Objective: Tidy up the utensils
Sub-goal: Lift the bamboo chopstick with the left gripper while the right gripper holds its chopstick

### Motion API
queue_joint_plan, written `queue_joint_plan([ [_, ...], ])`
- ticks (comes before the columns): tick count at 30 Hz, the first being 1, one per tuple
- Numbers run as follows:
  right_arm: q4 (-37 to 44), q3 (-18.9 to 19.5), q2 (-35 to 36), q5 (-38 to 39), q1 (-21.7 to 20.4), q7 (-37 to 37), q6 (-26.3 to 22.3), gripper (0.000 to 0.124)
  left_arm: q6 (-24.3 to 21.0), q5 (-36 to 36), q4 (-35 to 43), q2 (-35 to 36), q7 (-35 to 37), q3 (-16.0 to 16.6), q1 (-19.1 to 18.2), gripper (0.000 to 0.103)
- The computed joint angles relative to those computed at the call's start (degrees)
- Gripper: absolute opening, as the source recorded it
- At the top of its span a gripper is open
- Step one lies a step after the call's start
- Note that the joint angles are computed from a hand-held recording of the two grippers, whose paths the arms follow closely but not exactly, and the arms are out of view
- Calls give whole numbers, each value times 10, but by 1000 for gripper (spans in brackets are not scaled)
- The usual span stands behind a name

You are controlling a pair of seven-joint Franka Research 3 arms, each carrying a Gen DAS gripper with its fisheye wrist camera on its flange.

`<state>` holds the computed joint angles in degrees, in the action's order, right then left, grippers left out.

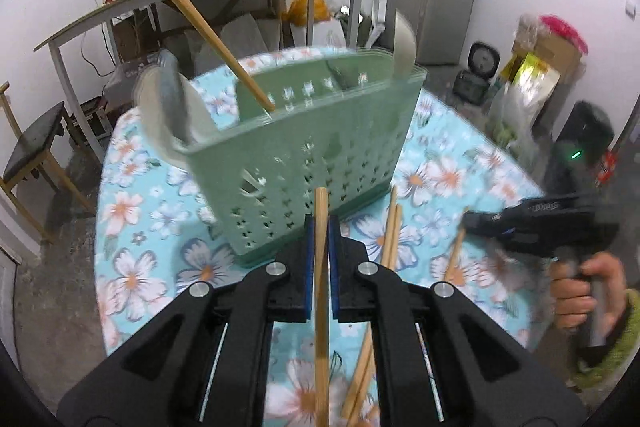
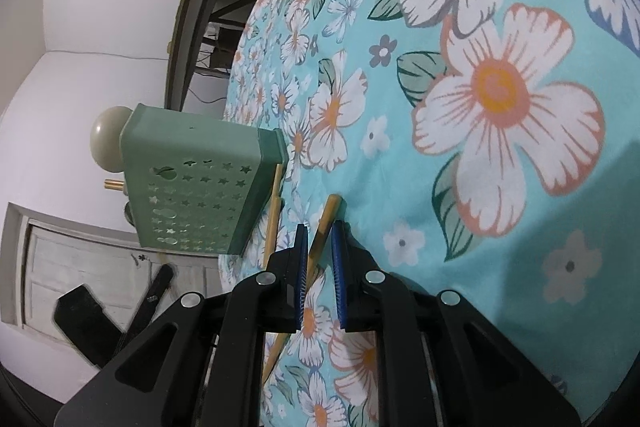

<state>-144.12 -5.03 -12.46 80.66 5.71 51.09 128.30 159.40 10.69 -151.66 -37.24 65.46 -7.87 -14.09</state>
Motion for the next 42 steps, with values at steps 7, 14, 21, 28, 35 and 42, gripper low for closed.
queue_joint_plan([
  [7,7,12,3,-9,11,29,36,14,-30,-31,-12,-93,15,32,-22,6],
  [14,12,18,7,-3,22,27,61,12,-15,-44,-13,-162,19,45,-22,6],
  [21,8,20,-1,10,33,-2,83,12,57,-50,15,-170,28,61,-27,6],
  [28,7,18,-1,8,35,-6,83,12,236,-31,54,-106,-2,47,15,6],
  [35,8,16,0,9,34,-8,77,12,356,-10,99,-16,-72,-69,188,6],
  [42,10,13,4,8,28,-15,64,12,385,-20,120,22,-94,-202,343,6],
])
